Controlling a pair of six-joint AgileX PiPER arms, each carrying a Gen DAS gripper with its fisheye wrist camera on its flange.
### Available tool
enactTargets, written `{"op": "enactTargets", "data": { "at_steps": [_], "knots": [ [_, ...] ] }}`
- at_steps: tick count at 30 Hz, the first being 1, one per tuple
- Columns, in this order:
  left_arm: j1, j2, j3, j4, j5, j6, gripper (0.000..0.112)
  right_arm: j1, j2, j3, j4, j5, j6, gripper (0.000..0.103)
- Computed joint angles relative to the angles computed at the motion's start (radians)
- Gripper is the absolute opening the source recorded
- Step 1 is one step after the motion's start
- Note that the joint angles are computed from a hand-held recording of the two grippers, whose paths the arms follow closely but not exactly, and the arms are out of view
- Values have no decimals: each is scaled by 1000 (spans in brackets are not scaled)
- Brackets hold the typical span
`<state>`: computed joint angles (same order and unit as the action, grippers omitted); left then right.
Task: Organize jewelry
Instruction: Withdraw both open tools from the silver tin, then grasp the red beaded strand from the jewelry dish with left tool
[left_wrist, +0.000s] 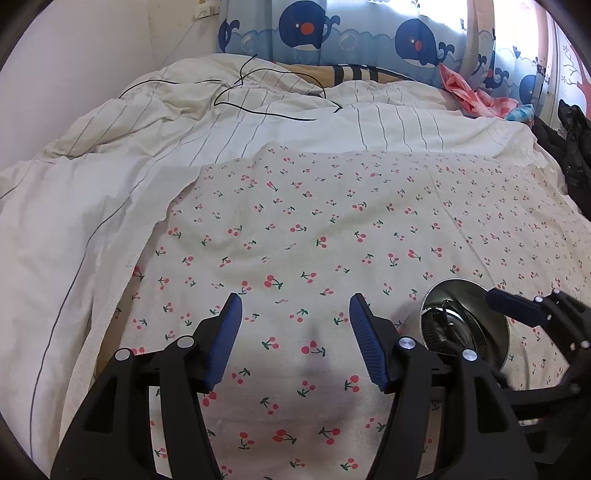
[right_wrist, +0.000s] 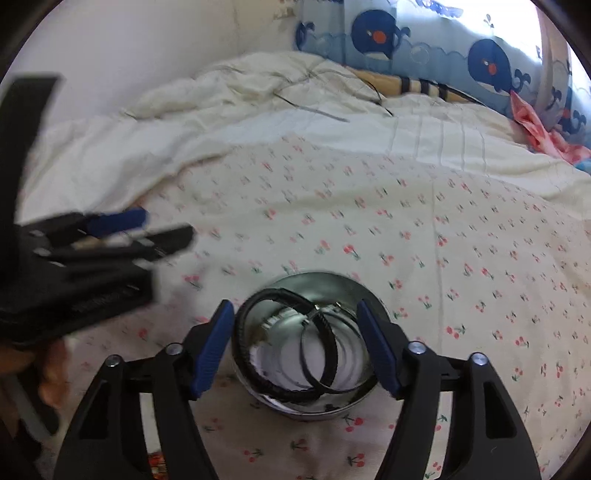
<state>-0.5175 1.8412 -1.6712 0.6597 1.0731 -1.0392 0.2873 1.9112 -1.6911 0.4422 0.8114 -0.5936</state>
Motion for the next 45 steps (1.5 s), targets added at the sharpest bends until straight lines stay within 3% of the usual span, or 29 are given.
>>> {"op": "enactTargets", "data": {
  "at_steps": [2, 5, 7, 12, 18, 21, 27, 33, 36, 38, 40, 42, 45],
  "knots": [
    [0, 2, -2, -1, -1, 1, 58, 8, 32, -22, -88, 6, 85, 68],
    [-2, 2, 0, -3, -2, 6, 58, -16, 47, -59, -62, 45, 103, 68],
    [-4, 0, 1, -10, 0, 19, 58, -18, -1, -15, -42, -11, 67, 68],
    [-31, -69, 87, -77, -7, 82, 62, -80, -111, 59, 14, 16, 12, 69],
    [-76, -221, 326, -228, -136, 103, 65, -183, -328, 416, 12, 30, -112, 68],
    [-86, -293, 447, -322, -224, 106, 65, -214, -402, 556, 5, 22, -151, 58],
    [-61, -315, 526, -478, -373, 185, 65, -195, -457, 622, 52, 4, -194, 57],
    [15, -304, 566, -810, -486, 458, 65, -202, -448, 624, 51, 19, -207, 57],
    [29, -287, 558, -926, -501, 558, 65, -203, -448, 625, 50, 12, -201, 57],
    [30, -270, 546, -979, -496, 606, 59, -198, -446, 628, 46, -4, -194, 58],
    [26, -247, 524, -971, -468, 602, 36, -199, -444, 626, 48, -10, -192, 61],
    [17, -239, 518, -933, -460, 563, 28, -207, -441, 623, 57, -14, -194, 62],
    [37, -246, 533, -995, -470, 609, 14, -214, -439, 620, 66, -17, -193, 62]
  ]
}}
